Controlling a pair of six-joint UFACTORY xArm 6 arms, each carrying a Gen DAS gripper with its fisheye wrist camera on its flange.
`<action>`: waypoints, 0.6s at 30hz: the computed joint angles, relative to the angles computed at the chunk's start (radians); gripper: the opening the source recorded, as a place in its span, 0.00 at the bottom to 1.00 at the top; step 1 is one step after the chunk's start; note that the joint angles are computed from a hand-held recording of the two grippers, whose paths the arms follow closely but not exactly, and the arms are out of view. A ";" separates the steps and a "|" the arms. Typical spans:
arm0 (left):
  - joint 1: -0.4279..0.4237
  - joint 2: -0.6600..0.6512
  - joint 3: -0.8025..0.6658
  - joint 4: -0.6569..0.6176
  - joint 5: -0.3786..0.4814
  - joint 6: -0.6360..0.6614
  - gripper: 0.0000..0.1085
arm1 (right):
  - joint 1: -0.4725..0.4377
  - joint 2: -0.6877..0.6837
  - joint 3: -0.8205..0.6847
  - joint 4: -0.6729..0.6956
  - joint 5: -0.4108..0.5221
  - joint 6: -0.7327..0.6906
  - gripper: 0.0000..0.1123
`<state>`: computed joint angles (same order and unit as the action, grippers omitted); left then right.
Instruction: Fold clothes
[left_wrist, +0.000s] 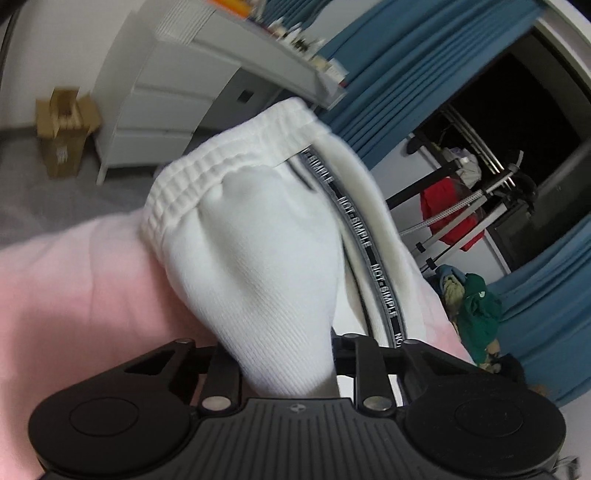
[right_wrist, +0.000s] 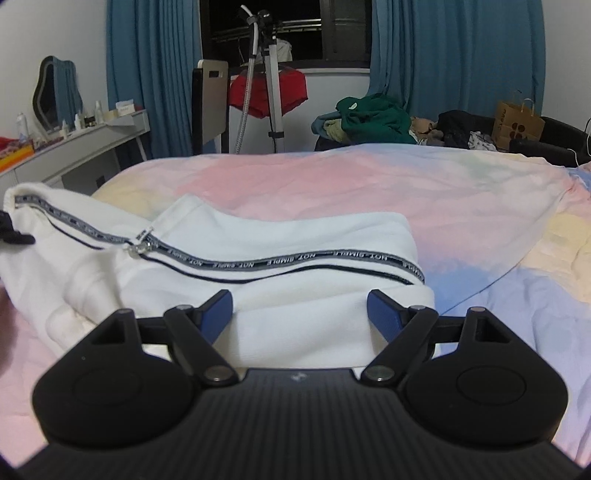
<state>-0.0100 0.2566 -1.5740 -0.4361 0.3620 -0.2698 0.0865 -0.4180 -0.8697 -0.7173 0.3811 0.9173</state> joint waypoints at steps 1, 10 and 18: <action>-0.011 -0.017 0.016 0.030 -0.019 -0.009 0.18 | 0.001 0.010 -0.002 0.027 0.003 -0.024 0.74; -0.103 -0.146 0.108 0.483 -0.144 -0.250 0.13 | 0.007 0.062 -0.026 0.142 0.025 -0.119 0.75; -0.273 -0.202 0.006 1.127 -0.063 -0.698 0.12 | -0.023 0.008 0.018 0.276 -0.033 -0.133 0.72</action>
